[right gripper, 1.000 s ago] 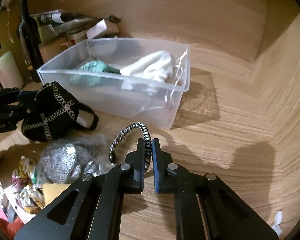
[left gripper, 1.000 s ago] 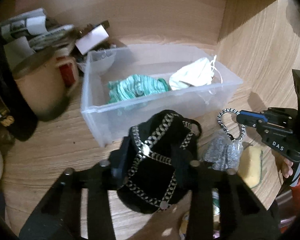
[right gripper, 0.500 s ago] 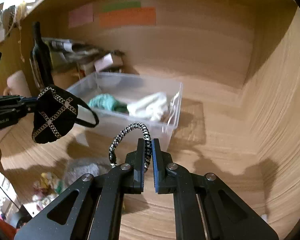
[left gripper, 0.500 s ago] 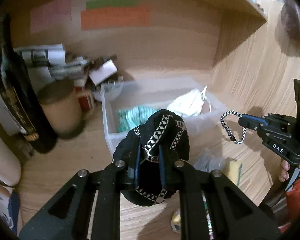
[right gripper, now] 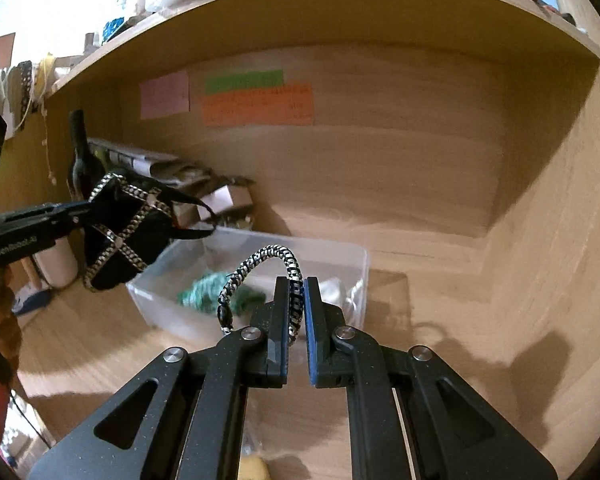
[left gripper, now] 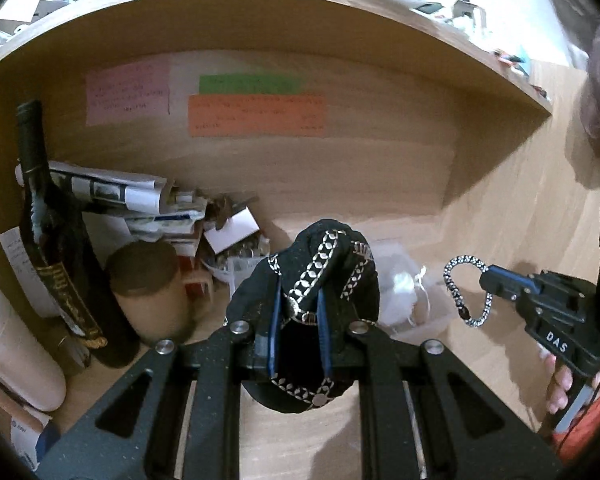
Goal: Organize soft objects
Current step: 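Place the black cap and beaded bracelet into the clear box and release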
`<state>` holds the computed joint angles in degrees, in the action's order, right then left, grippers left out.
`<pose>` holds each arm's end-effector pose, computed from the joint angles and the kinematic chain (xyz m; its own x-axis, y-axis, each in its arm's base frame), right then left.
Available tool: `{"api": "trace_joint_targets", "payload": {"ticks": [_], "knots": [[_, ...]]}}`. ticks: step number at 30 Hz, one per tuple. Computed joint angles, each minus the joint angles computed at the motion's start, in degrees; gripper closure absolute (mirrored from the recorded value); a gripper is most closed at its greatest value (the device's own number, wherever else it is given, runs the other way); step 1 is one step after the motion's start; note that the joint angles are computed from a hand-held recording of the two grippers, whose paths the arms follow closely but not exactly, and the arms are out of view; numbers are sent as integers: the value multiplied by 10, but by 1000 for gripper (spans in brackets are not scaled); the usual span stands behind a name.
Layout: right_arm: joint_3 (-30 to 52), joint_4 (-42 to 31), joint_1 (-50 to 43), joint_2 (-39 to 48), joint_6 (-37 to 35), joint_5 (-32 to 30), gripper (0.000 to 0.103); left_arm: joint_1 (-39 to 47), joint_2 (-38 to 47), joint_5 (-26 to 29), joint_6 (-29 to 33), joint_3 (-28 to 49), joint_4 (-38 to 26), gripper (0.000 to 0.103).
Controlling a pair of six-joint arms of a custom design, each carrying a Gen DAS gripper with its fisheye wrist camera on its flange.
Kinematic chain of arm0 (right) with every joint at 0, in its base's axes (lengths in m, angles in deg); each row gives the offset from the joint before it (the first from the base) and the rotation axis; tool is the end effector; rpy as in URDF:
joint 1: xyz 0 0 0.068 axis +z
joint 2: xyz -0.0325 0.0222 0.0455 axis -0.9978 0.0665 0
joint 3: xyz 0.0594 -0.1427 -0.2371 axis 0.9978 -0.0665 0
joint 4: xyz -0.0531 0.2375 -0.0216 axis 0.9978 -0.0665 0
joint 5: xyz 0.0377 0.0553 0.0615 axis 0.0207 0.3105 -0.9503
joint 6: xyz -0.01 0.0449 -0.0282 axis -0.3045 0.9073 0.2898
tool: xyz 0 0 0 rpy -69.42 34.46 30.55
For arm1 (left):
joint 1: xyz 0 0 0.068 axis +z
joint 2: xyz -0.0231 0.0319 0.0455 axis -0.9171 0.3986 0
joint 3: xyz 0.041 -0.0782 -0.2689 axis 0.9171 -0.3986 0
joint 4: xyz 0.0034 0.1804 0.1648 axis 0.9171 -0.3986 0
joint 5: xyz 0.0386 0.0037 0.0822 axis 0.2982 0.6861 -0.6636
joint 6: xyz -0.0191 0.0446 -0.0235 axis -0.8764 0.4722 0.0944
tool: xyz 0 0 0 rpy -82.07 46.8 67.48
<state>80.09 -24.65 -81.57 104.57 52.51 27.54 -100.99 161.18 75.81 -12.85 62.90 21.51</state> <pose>0.1225 0.0060 0.1344 -0.5097 0.0554 -0.8585 0.0616 0.9977 0.0278 0.1846 -0.1216 0.1452 -0.4505 0.1506 -0.8800 0.4186 0.9062 -0.0592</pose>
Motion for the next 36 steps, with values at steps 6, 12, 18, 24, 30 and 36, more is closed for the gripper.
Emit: {"api": "trace_joint_targets", "payload": {"ticks": [6,12,18,24,30,36], "knots": [[18,155,6,170,5,4,97,6,71,-9,-3,54,4,87],[54,269,16,351,14,7,97,5,158,-21,6,111,9,87],[90,320,16,481,8,8,97,0,229,-20,7,163,-17,87],[119,333,10,563,-1,1,97,1,290,-17,9,208,-42,87],[131,321,2,591,-4,-11,97,-1,326,-22,12,229,-49,85],[144,281,-2,585,-10,-25,96,0,321,-18,19,228,-60,75]]}}
